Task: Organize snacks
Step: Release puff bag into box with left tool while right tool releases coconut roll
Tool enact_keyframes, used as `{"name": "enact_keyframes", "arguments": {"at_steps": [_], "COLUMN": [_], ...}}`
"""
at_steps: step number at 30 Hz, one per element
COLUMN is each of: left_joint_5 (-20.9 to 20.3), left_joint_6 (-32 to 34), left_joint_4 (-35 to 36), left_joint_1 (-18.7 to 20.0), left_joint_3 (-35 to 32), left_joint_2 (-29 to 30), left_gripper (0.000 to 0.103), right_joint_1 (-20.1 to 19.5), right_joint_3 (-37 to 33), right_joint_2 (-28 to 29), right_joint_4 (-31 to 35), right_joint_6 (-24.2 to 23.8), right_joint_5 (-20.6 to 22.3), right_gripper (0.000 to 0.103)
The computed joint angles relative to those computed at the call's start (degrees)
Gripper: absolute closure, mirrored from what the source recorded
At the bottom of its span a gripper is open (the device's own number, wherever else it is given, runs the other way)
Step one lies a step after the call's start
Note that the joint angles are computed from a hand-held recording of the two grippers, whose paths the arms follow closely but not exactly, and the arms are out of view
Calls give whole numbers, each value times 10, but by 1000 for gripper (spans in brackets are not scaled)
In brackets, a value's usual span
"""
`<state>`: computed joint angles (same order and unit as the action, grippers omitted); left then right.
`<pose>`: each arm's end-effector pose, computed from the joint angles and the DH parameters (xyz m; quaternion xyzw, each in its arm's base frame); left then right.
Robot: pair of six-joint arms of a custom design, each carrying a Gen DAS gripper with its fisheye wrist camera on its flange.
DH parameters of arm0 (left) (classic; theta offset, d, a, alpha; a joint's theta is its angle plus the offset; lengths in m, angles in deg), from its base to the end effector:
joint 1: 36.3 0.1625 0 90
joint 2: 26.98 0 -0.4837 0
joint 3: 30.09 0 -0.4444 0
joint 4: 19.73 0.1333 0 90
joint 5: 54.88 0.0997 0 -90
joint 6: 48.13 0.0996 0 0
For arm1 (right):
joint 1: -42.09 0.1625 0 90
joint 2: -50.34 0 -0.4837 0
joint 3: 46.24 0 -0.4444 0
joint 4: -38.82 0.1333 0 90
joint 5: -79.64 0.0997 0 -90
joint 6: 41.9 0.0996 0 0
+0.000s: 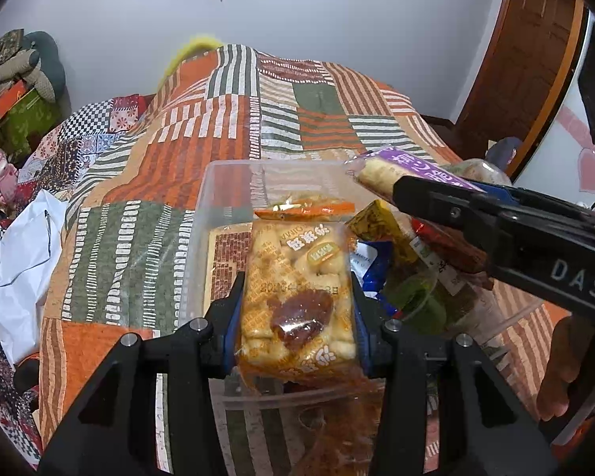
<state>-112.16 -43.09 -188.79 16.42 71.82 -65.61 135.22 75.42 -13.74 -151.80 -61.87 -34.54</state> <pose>-0.2729 -0.6675 0.0140 0.3070 0.9003 -0.2040 0.2315 0.1243 -0.5786 0.2240 0.1069 -0.9066 0.3263 0.2453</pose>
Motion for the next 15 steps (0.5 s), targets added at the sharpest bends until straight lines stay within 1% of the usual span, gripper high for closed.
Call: {"name": "enact_keyframes", "arguments": {"at_steps": [4,8,11,12,13,15], "left_joint_5": [-5,-7,-8,-1,6,5], "left_joint_6": [-8,-13,-16,-15,-14,-11], "left_joint_4": [-12,-11,-15,-25,-37,-53], "left_joint_1": [0,1,-2,-5,-8,-13], "left_joint_3": [10,14,20,24,29,40], "left_joint_2": [-5,-9,-14,-16,-18,-27], "left_gripper": [58,57,53,53,49,45], "right_joint_1": [0,-3,0,1,2,4], "right_joint_3": [0,1,4,6,10,17], "right_joint_2": [5,1,-3,-6,-9,-16], "right_joint_4": [-11,-3,-3,-4,-6,-9], "right_joint_6": [-6,-1,-4,-5,-7,-11], "right_joint_5": [-6,5,3,2,3,6], "right_gripper": [60,60,60,60,60,60]}}
